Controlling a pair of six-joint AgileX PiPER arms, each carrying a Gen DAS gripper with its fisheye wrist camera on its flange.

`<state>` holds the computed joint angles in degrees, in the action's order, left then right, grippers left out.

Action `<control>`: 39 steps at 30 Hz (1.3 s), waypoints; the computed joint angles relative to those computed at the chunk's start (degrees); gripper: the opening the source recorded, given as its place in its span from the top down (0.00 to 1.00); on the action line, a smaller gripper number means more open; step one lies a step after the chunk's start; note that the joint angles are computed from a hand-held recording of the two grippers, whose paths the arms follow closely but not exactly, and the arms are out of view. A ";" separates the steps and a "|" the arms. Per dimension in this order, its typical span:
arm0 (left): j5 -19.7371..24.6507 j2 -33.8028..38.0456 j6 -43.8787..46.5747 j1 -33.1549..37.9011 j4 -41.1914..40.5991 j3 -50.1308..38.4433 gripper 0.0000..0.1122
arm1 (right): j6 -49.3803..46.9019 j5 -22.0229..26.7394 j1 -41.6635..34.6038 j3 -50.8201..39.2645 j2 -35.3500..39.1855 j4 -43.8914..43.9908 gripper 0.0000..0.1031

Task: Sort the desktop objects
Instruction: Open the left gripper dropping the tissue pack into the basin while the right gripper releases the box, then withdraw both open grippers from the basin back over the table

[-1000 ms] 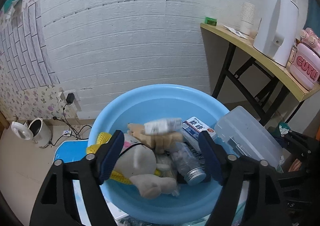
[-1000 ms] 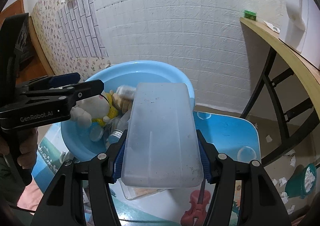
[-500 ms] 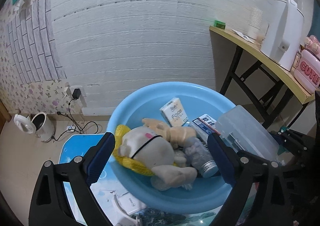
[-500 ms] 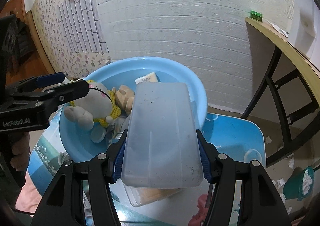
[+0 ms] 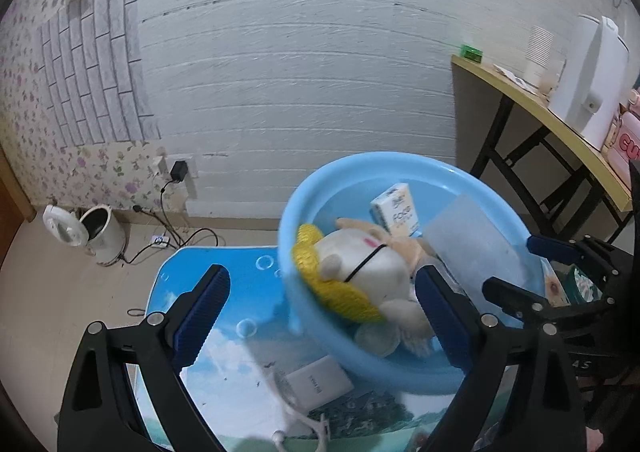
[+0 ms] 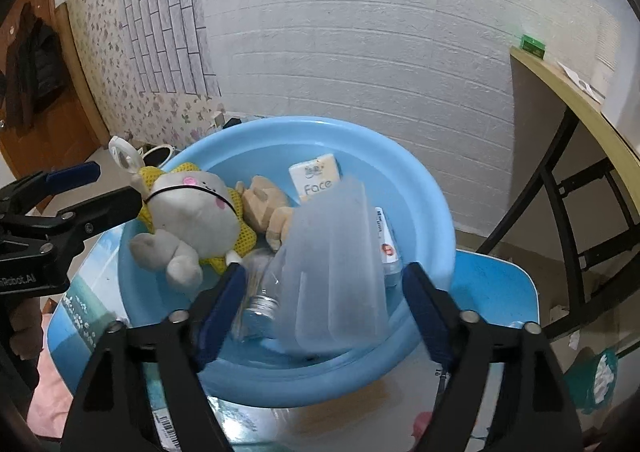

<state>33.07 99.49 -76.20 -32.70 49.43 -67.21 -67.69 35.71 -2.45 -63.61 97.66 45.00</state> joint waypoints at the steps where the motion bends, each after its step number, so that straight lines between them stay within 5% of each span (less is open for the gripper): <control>1: -0.02 -0.27 -0.35 0.09 0.04 0.51 0.16 | 0.43 0.26 -0.03 -0.03 -0.01 -0.26 0.22; 19: 1.58 -5.44 -9.80 -2.40 1.75 12.67 0.16 | 2.05 4.31 -9.34 4.14 -3.40 -0.80 0.12; 39: 1.09 -6.76 -13.24 -5.07 -0.26 18.24 0.16 | -0.11 3.36 -10.25 10.49 -5.63 -2.27 0.07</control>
